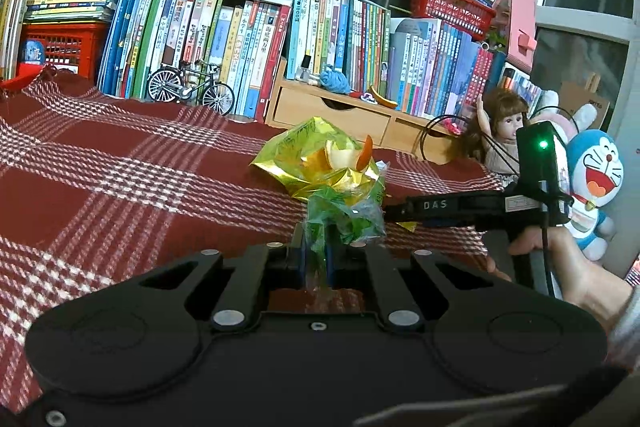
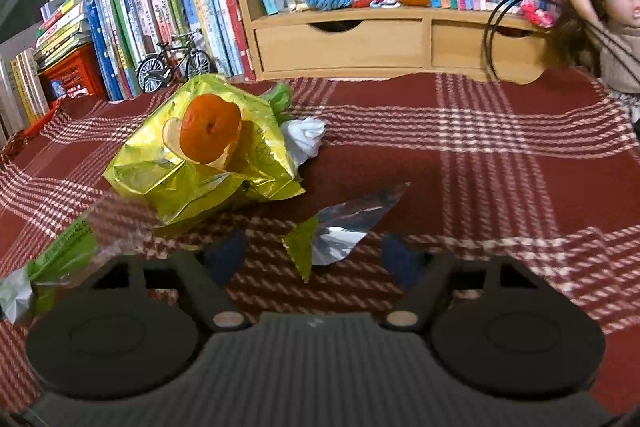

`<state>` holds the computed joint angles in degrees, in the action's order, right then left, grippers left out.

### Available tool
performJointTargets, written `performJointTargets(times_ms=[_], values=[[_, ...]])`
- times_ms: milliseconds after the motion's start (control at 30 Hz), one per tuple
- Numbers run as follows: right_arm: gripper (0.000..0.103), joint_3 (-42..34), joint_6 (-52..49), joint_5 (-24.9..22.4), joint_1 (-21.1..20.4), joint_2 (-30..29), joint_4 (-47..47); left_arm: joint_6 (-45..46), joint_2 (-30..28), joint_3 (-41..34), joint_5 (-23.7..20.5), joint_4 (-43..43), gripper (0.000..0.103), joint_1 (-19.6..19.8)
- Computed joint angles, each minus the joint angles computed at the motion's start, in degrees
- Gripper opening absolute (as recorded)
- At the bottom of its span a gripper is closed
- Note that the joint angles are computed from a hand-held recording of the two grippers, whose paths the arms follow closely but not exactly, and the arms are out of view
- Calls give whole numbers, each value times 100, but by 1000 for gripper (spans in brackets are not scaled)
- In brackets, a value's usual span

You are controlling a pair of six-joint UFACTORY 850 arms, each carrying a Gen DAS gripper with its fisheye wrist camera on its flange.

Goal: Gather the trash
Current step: 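Grasp the green wrapper with the left gripper while the right gripper grasps the silver foil scrap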

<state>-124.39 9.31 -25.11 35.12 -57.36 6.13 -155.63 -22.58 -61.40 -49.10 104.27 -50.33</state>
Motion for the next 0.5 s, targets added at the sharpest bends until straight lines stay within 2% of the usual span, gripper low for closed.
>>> performJointTargets(times_ms=[33,67,100,167,200,500], values=[[53,10,-68,-7,-2,3,87,18,-3,3,-41,-25,7,-16],[38,72,20,38,8,40,1,25,-2,10,-75,-21,7,-32],[28,181,58,104,13,107,-35,18,6,27,-95,-4,7,-44],[26,455,-89,280,2,273,160,45,-6,15,-140,-39,7,-69],[13,616,-67,377,4,373,134,64,-10,11,-150,-59,7,-82],[10,1822,-354,956,19,1235,264,215,70,24,-297,-216,7,-292]])
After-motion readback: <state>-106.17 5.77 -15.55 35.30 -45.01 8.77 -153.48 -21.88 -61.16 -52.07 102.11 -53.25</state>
